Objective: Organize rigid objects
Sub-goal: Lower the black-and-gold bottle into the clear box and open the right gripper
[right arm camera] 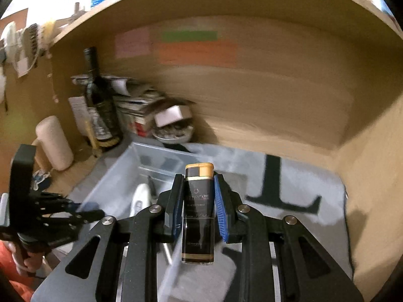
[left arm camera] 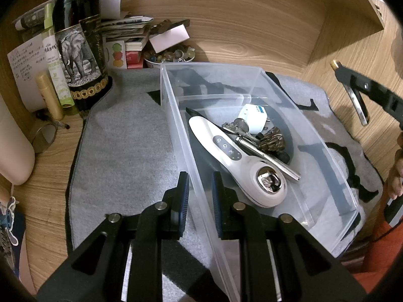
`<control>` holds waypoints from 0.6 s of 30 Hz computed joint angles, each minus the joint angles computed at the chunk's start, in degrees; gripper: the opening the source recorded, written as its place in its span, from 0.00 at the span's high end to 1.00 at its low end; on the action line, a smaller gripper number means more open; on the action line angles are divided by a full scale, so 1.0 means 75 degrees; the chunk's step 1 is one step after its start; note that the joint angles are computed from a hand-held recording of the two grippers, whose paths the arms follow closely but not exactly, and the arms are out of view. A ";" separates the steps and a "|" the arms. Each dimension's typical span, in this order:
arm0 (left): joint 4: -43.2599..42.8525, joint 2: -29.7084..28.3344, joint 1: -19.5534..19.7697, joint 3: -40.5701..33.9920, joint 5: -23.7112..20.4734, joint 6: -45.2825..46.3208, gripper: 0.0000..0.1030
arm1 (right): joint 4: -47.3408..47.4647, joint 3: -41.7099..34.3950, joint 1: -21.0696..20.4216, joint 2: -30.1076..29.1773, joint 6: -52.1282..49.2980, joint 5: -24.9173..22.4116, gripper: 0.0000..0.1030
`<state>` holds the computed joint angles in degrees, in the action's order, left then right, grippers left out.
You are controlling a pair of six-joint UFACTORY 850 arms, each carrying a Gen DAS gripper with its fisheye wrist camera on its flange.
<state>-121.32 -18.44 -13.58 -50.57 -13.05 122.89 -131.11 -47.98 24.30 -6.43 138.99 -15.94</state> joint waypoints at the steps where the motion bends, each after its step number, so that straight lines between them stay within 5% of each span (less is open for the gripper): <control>1: -0.0034 0.0004 -0.0003 0.0005 0.0001 0.0030 0.84 | -0.0052 -0.0064 0.0037 -0.0061 -0.0041 0.0027 0.79; 12: 0.0015 -0.0001 0.0000 -0.0002 0.0000 -0.0012 0.84 | -0.0275 -0.1027 0.0090 -0.1246 -0.0411 0.1098 0.79; 18: 0.0138 0.0010 -0.0003 -0.0005 0.0037 -0.0116 0.84 | 0.1656 -0.1299 0.0053 -0.1598 -0.2350 0.1434 0.79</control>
<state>-120.29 -18.37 -13.60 -50.61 -12.77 122.03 -118.69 -57.72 24.69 -18.41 121.37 -5.18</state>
